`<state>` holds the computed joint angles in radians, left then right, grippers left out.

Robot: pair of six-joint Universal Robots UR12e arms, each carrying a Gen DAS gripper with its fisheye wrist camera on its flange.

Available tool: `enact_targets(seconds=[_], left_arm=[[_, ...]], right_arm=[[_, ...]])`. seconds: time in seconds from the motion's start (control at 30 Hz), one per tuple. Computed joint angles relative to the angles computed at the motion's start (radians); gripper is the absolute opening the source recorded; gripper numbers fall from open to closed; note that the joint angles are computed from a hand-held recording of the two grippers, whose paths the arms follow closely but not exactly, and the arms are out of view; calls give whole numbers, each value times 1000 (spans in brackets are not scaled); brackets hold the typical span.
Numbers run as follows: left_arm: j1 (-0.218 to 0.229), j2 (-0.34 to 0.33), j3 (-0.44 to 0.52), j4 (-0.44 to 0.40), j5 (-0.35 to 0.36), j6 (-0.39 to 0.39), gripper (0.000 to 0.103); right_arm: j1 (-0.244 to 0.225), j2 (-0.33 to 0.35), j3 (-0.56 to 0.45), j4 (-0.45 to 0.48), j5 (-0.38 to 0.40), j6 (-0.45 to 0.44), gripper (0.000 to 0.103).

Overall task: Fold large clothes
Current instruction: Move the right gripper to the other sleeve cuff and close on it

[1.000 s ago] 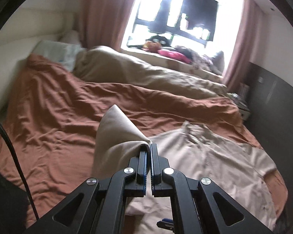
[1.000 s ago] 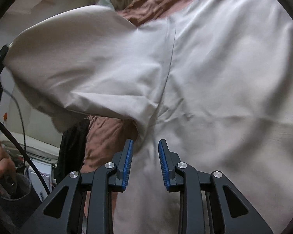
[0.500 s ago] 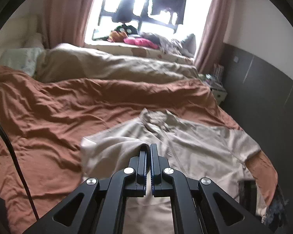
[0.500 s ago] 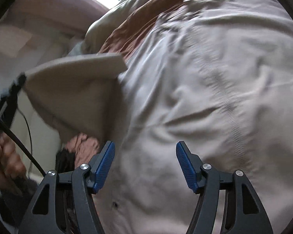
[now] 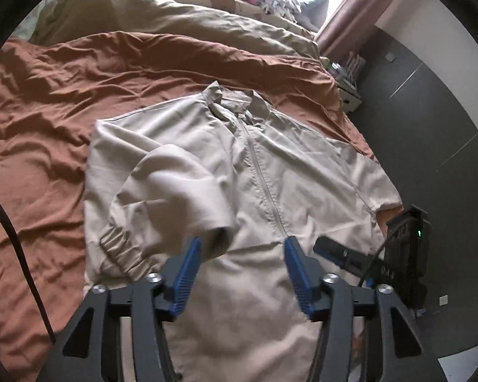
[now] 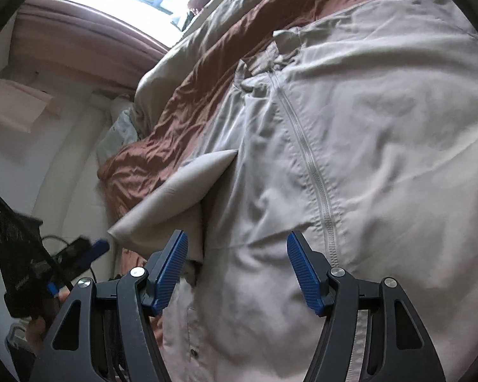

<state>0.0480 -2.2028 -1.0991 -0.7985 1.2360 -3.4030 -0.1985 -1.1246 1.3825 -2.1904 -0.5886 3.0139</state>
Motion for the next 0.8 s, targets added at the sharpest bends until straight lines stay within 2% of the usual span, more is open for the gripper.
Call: enact_targets(seconds=[0.13, 0.2, 0.23, 0.33, 0.43, 0.57, 0.8], left_arm=[[-3, 41, -44, 4, 83, 29, 67], [2, 66, -84, 26, 117, 27, 67], [7, 77, -103, 36, 128, 22, 67], [14, 104, -159, 67, 175, 8, 67], [21, 126, -210, 105, 210, 3, 67], [28, 152, -278, 157, 273, -19, 67], [61, 178, -373, 210, 291, -69, 66]], right_arm=[[-2, -23, 38, -106, 38, 5, 63], [3, -34, 53, -109, 58, -41, 63], [13, -44, 59, -98, 44, -85, 63], [53, -67, 86, -153, -78, -157, 63], [92, -74, 89, -125, -150, -245, 63], [139, -70, 76, -102, -198, -328, 63], [211, -58, 59, -54, -275, -432, 63]])
